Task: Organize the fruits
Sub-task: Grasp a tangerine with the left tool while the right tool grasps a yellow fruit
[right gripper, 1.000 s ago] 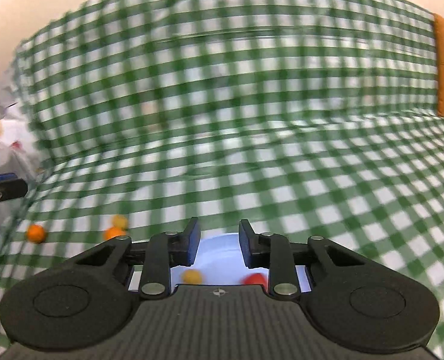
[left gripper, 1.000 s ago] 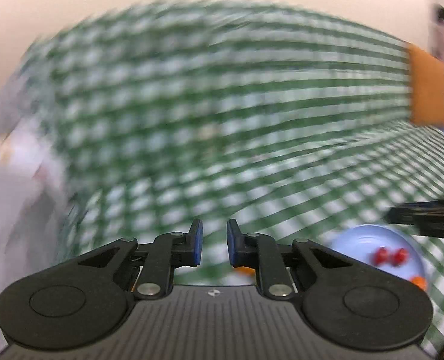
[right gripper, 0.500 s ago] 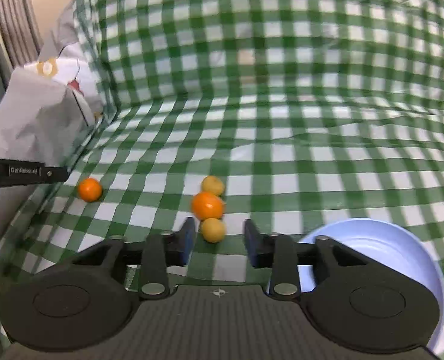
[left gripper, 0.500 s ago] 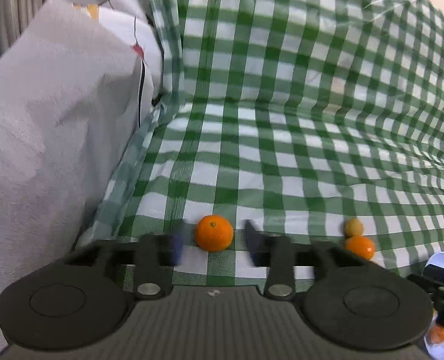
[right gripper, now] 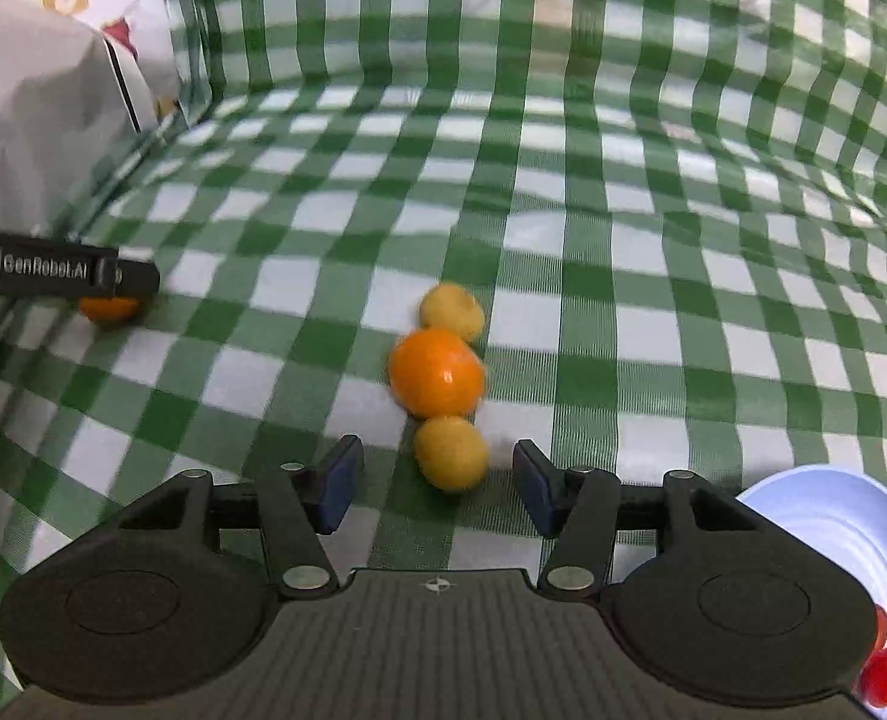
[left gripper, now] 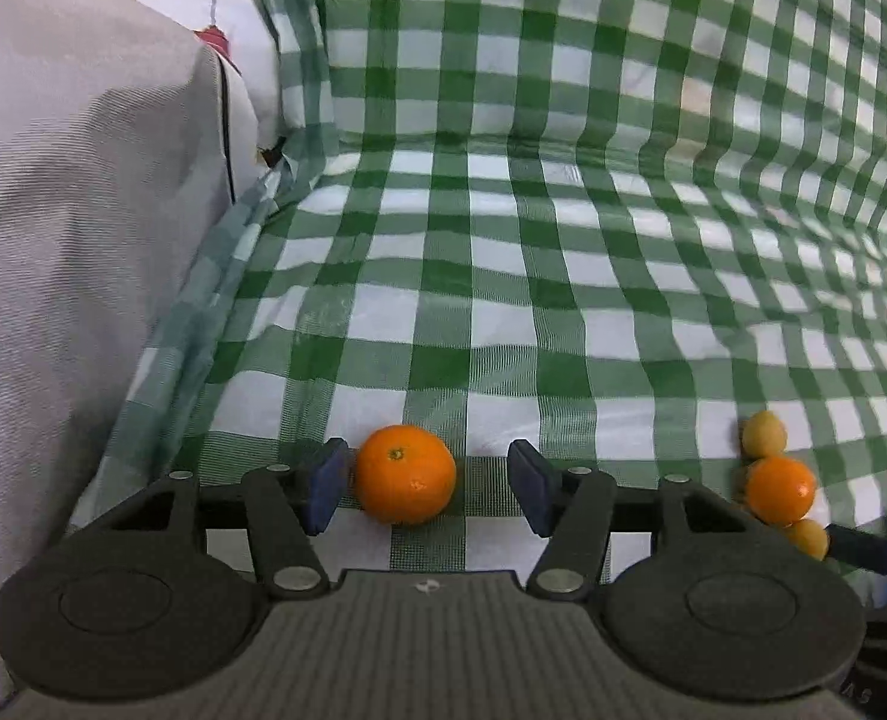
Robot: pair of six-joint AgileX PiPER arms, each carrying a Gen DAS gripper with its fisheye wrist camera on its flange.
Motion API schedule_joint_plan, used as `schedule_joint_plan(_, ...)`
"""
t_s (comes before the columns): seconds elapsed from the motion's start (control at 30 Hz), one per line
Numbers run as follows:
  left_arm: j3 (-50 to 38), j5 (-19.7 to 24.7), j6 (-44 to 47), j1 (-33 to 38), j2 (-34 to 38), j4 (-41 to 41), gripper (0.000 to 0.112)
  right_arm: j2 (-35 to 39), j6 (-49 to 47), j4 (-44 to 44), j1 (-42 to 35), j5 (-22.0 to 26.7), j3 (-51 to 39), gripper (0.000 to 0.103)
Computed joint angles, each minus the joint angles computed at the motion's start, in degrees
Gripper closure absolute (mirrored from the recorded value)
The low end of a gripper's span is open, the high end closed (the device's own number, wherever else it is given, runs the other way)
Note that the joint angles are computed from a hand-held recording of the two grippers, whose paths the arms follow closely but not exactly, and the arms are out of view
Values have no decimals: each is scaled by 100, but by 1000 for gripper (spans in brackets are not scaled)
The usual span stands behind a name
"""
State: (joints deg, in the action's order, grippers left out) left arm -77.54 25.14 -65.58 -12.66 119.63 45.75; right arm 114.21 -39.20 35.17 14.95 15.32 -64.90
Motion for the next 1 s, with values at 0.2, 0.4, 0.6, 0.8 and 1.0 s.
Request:
schedule_joint_plan(0.2, -31, 82, 30, -73, 29, 27, 72, -123, -897, 673, 12, -232, 266, 75)
schedule_joint_plan(0.4, 463, -101, -619, -118, -483, 592, 73, -507, -1857, 1728, -93, -194, 609, 76)
schedule_joint_plan(0.6, 1139, 0, -1311, -568, -1132, 1250, 73, -1423, -4562, 4237, -374, -24, 1506, 76)
schedule_joint_plan(0.8, 1694, 401, -1611, -1346, -1792, 1495, 73, -2265, -4183, 3832, -985, 555, 1883, 76)
schedule_joint_plan(1.0, 1869, 697, -1755, -2089, -2178, 1309, 73, -3078, -4638, 3674, -2166, 1335, 2257, 76)
